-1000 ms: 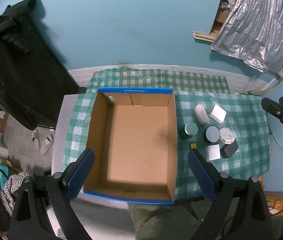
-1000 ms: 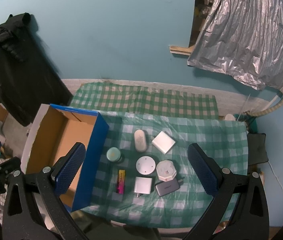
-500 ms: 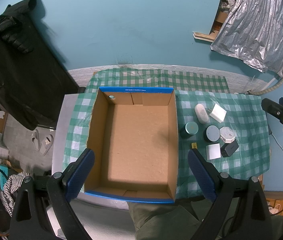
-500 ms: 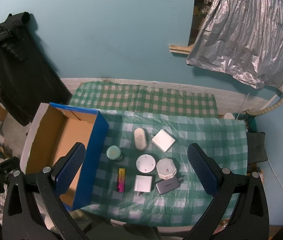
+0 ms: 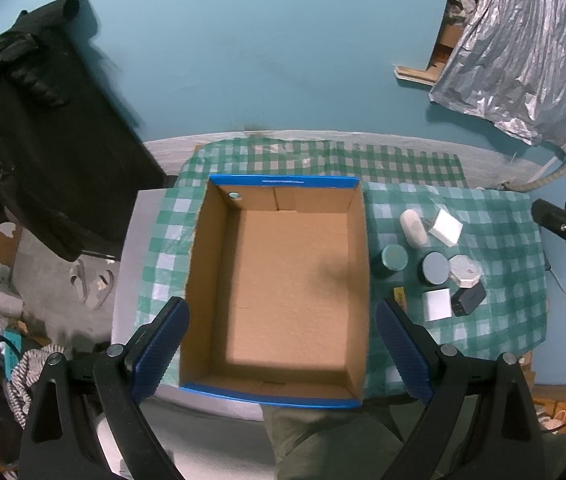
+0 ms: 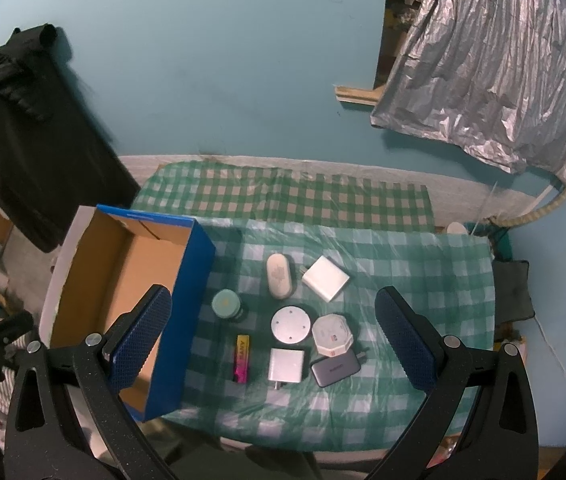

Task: Organize rigid objects
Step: 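Move the right gripper to the grey UGREEN hub and grasp it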

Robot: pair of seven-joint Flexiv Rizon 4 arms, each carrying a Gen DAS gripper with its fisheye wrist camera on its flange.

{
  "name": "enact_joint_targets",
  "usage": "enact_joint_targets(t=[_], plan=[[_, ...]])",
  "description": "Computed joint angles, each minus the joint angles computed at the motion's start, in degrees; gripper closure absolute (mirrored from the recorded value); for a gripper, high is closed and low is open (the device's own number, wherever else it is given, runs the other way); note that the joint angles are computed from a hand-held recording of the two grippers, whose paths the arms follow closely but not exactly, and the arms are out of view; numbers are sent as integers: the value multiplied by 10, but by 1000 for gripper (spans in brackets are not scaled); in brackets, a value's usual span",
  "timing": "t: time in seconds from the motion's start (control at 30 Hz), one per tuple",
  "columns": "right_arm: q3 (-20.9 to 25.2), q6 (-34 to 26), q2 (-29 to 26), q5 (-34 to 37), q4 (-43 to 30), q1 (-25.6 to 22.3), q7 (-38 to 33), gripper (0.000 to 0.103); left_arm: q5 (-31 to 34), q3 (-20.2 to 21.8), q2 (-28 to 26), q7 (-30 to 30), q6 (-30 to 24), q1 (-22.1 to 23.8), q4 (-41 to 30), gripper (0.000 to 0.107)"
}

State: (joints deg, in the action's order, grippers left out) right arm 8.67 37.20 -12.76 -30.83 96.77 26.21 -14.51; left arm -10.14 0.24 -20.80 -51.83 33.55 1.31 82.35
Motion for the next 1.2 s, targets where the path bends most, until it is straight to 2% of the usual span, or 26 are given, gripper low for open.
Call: enact_joint_targets(t=[0.33,0.8,0.97,1.2], plan=[[-1,-13,-3,26,2,-11,-10,2,35,10,-40,-11,-22,4,-50,12],[2,-32,-2,103,41,-36,0,2,61,18,-107,-11,-61,19,-123,12],[5,-5,-4,141,70,-46,19,2,66,18,-127,-2,-52,23,-139,12],[10,-1,-26,183,83,-47,28,2,63,20,-173,4,-59,34,-173,12]])
